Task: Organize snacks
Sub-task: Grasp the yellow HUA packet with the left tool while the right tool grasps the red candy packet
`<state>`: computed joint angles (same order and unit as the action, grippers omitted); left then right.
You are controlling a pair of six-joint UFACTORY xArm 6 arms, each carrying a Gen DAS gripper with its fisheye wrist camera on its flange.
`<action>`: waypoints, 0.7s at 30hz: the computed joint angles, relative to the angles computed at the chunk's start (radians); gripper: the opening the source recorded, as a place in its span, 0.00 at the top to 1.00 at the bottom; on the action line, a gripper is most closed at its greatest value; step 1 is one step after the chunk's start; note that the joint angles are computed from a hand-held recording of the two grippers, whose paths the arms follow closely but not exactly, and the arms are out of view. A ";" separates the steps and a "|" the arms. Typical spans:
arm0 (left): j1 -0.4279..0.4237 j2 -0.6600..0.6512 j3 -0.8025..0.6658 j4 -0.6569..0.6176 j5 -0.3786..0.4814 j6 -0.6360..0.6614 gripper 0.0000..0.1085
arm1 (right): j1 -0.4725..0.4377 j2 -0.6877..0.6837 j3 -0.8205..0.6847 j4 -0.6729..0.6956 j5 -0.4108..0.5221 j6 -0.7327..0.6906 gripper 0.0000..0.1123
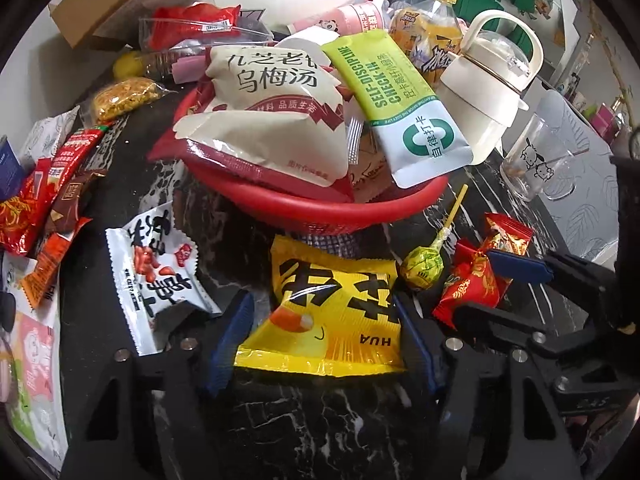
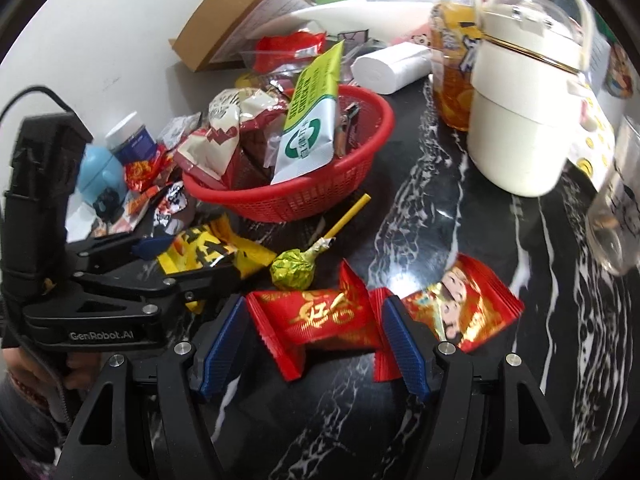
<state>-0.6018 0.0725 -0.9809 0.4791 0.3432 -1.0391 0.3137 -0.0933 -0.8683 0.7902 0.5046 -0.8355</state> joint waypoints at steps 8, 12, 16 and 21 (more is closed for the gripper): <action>-0.001 -0.029 0.021 0.052 0.011 -0.046 0.37 | 0.031 0.024 -0.003 -0.092 -0.036 0.033 0.43; -0.006 -0.052 0.033 0.075 0.021 -0.074 0.37 | 0.047 0.014 0.018 -0.160 -0.079 0.091 0.53; -0.015 -0.076 0.048 0.106 0.029 -0.115 0.37 | 0.042 0.001 0.028 -0.126 -0.066 0.077 0.57; -0.022 -0.107 0.066 0.139 0.028 -0.164 0.37 | 0.033 -0.044 0.054 -0.067 -0.068 0.034 0.58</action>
<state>-0.6237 -0.0344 -0.9144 0.6180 0.3711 -1.2034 0.3466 -0.1374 -0.8139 0.7236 0.4366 -0.8013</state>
